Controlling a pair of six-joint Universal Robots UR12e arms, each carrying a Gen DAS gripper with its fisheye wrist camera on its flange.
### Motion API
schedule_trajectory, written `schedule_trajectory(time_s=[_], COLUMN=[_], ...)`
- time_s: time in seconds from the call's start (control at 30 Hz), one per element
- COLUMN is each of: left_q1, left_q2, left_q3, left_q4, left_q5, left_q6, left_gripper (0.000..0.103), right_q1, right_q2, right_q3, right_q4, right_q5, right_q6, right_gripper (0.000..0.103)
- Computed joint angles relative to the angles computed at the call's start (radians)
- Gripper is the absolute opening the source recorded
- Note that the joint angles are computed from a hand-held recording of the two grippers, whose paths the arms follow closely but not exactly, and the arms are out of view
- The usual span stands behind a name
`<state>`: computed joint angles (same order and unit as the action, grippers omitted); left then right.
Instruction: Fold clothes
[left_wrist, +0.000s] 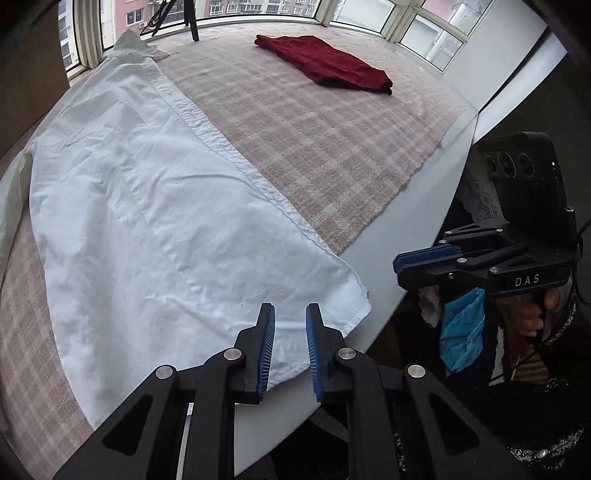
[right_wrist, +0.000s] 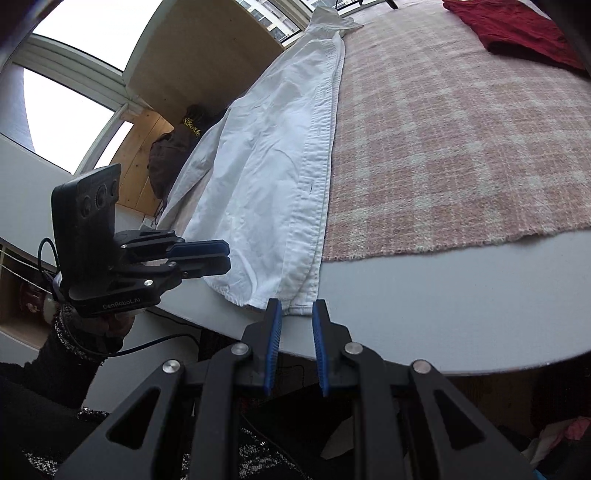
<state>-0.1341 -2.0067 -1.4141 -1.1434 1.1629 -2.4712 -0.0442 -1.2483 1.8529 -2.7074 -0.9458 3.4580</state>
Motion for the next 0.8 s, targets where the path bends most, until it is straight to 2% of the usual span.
schedule_trajectory(time_s=[0.03,0.07,0.1,0.13,0.17,0.2,0.23,0.33,0.5,0.6,0.8], left_q1=[-0.014,-0.029,-0.044,-0.055,-0.065,-0.075,-0.069,-0.032,0.03,0.042,0.065], left_q2=[0.003,0.006,0.007,0.001,-0.008,-0.017,-0.021,-0.021,0.02,0.021,0.026], left_q3=[-0.006,-0.011,-0.019,-0.017,-0.011,-0.005,0.002,0.01,-0.04,-0.051,-0.062], left_q4=[0.002,0.003,0.017,0.022,0.022,0.021,0.014,0.013,0.106,0.135,0.159], left_q5=[0.013,0.029,0.046,0.063,0.081,0.099,0.083,0.0,-0.036,-0.025,-0.126], left_q6=[0.03,0.06,0.084,0.084,0.075,0.067,0.037,-0.071,-0.198,-0.228,-0.285], left_gripper=[0.029,0.042,0.048,0.048,0.041,0.015,0.004,0.004,0.004,0.004,0.004], right_q1=[-0.001,-0.006,-0.011,-0.017,-0.023,-0.029,-0.031,-0.036,-0.034,-0.022,0.01], right_q2=[0.005,0.006,0.004,0.001,-0.004,-0.01,-0.015,-0.028,-0.01,0.017,0.067], right_q3=[-0.003,-0.002,0.003,0.007,0.012,0.017,0.019,0.027,0.002,-0.037,-0.112], right_q4=[0.007,0.006,0.005,0.005,0.01,0.013,0.011,0.005,0.006,0.046,0.134], right_q5=[0.004,0.009,0.014,0.018,0.022,0.024,0.019,0.007,0.028,0.051,0.104], right_q6=[0.002,0.01,0.015,0.017,0.014,0.009,0.005,-0.009,-0.039,-0.084,-0.169], right_gripper=[0.017,0.017,0.017,0.017,0.017,0.017,0.017,0.017,0.017,0.017,0.018])
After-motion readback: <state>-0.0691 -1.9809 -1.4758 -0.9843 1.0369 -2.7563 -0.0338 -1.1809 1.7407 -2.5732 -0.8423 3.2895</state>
